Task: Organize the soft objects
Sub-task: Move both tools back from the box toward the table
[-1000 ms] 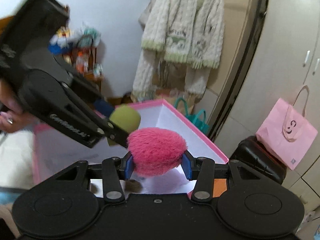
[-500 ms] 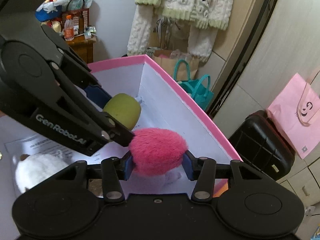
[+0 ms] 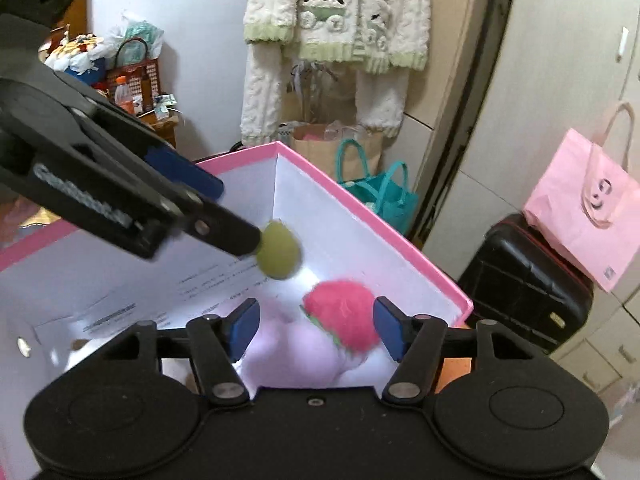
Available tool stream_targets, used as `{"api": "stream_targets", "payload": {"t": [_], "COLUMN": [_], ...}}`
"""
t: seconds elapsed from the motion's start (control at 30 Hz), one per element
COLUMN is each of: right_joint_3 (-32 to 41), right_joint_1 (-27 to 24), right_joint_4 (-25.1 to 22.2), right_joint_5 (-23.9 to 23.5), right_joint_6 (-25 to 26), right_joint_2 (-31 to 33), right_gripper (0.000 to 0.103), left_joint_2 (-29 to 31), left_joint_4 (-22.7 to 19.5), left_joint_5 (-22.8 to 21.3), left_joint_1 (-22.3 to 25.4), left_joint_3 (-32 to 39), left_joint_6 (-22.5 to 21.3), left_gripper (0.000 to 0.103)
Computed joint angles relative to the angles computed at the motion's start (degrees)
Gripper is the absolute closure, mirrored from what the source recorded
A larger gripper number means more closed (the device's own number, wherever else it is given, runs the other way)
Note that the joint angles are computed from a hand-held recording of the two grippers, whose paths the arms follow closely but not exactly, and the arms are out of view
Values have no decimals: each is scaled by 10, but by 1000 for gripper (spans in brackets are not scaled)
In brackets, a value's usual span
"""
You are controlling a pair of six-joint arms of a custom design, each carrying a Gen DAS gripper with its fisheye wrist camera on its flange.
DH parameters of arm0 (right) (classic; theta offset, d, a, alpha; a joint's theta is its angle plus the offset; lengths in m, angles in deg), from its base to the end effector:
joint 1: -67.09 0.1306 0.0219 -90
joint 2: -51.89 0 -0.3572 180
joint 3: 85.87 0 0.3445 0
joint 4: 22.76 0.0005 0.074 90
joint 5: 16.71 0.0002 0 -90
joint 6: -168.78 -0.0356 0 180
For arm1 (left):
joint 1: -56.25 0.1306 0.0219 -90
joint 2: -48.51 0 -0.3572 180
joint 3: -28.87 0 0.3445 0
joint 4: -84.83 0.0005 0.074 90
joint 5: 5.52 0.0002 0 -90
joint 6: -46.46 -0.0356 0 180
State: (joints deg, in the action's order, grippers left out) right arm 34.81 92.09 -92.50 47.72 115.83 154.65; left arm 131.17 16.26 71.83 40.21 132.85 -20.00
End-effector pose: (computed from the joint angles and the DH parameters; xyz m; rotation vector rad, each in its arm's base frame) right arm 0.4414 0.2223 0.5014 -1.3983 1.9593 0.4544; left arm 0.3584 -0.0955 0.5301 -0.2574 2.3566 -0.0668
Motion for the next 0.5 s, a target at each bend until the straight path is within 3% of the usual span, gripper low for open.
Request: {"api": "stream_targets", "payload": {"t": [0.17, 0.5], "right_joint_3": [-36, -66], "right_joint_1": [-16, -39], "right_joint_4": [-13, -62], "right_joint_5": [-11, -23], "right_joint_6": [0, 21], "right_joint_2": [-44, -120], "right_gripper": [35, 35], "left_joint_2": [-14, -52], "left_joint_4": [-75, -140], "left_joint_5": [-22, -57], "left_joint_1": [-44, -135], "left_joint_3": [19, 34], "left_joint_6": [-3, 26], "left_gripper": [46, 34]}}
